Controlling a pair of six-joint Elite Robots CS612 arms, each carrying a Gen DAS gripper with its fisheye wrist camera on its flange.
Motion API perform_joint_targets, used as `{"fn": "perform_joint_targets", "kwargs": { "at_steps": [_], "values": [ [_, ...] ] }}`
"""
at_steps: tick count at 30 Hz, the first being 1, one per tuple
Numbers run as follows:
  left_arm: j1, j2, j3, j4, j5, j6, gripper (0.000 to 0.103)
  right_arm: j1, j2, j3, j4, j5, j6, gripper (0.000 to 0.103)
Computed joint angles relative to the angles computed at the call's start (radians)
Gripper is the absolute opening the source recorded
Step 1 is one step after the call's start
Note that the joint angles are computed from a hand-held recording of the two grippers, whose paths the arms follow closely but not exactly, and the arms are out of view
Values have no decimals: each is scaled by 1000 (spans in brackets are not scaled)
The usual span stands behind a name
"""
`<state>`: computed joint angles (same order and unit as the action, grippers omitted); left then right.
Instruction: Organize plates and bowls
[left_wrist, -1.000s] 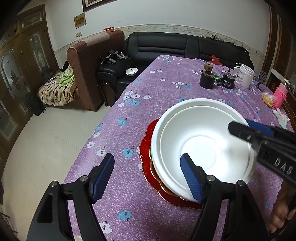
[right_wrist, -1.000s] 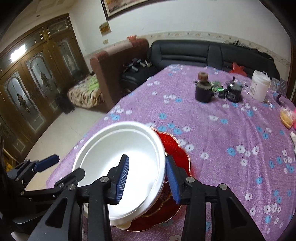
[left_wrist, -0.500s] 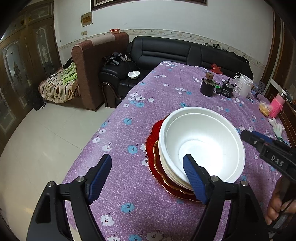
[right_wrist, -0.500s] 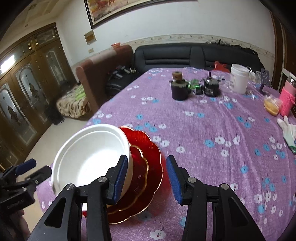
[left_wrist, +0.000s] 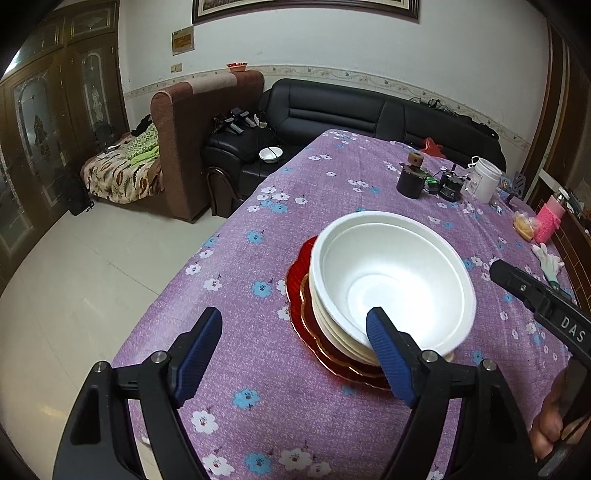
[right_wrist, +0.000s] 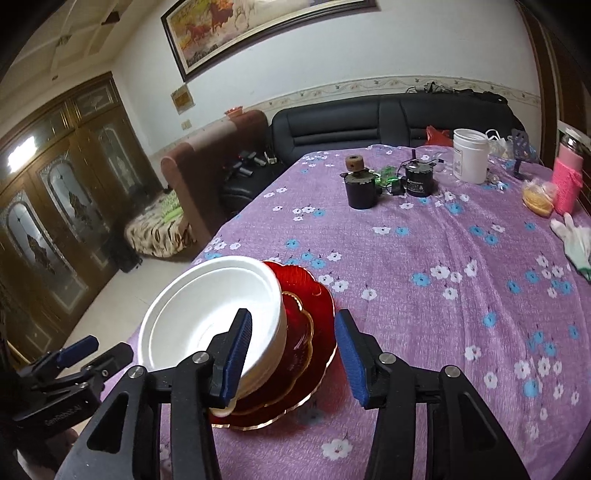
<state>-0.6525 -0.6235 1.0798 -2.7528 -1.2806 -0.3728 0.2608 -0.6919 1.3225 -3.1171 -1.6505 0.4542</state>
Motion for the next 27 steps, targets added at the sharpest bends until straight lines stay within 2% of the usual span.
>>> {"fn": "perform_joint_targets", "kwargs": {
  "at_steps": [8,14,23,27],
  "values": [
    [-21,-22,71,-71,15,-8,84,18,-18,70,-36,-36,10,56],
    [-35,-28,102,-72,47,-41,87,41,-15,97,-37,-101,-7,57],
    [-74,-43,176,-163,200,-24,92,62,-20,140,-82,-166,-7,64],
    [-85,-47,189,-166,220,-9,92,64,-23,158,-87,-160,6,65]
  ]
}}
